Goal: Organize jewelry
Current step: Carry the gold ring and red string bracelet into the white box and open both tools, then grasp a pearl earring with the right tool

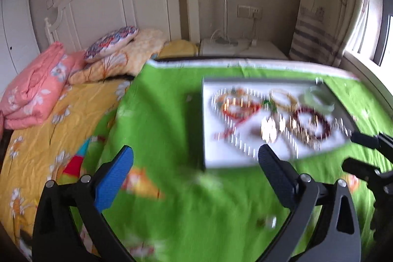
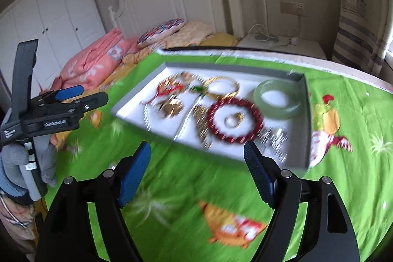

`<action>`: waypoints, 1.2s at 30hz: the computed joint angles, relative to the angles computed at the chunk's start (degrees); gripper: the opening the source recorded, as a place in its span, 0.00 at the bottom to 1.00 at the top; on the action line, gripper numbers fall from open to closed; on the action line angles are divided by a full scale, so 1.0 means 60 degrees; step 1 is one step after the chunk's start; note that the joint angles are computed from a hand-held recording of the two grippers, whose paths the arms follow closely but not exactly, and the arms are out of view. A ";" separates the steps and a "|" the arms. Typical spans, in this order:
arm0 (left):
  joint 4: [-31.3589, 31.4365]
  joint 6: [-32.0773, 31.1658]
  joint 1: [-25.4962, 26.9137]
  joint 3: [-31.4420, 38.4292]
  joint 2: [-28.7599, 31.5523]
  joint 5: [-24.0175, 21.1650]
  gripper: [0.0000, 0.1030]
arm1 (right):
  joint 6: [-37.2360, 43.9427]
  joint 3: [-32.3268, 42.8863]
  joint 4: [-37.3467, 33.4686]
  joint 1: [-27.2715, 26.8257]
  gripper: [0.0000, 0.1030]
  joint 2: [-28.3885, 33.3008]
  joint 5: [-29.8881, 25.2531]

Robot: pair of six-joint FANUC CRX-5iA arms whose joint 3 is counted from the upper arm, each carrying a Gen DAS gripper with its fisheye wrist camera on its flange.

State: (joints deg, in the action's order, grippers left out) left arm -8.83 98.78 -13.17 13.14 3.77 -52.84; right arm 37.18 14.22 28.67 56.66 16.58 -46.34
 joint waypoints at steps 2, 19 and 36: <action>-0.0019 0.0096 0.0033 -0.0492 -0.0368 0.0018 0.98 | 0.0124 0.0080 -0.0100 0.0110 0.73 0.0075 -0.0240; -0.0170 0.0469 -0.0125 -0.1148 -0.0498 -0.1231 0.98 | 0.0169 0.0869 -0.0400 0.0355 0.74 0.0647 -0.1609; 0.1231 -0.0293 0.0504 -0.1844 -0.0792 -0.0540 0.98 | 0.3826 0.3881 -0.1463 0.0301 0.48 0.2538 -0.2641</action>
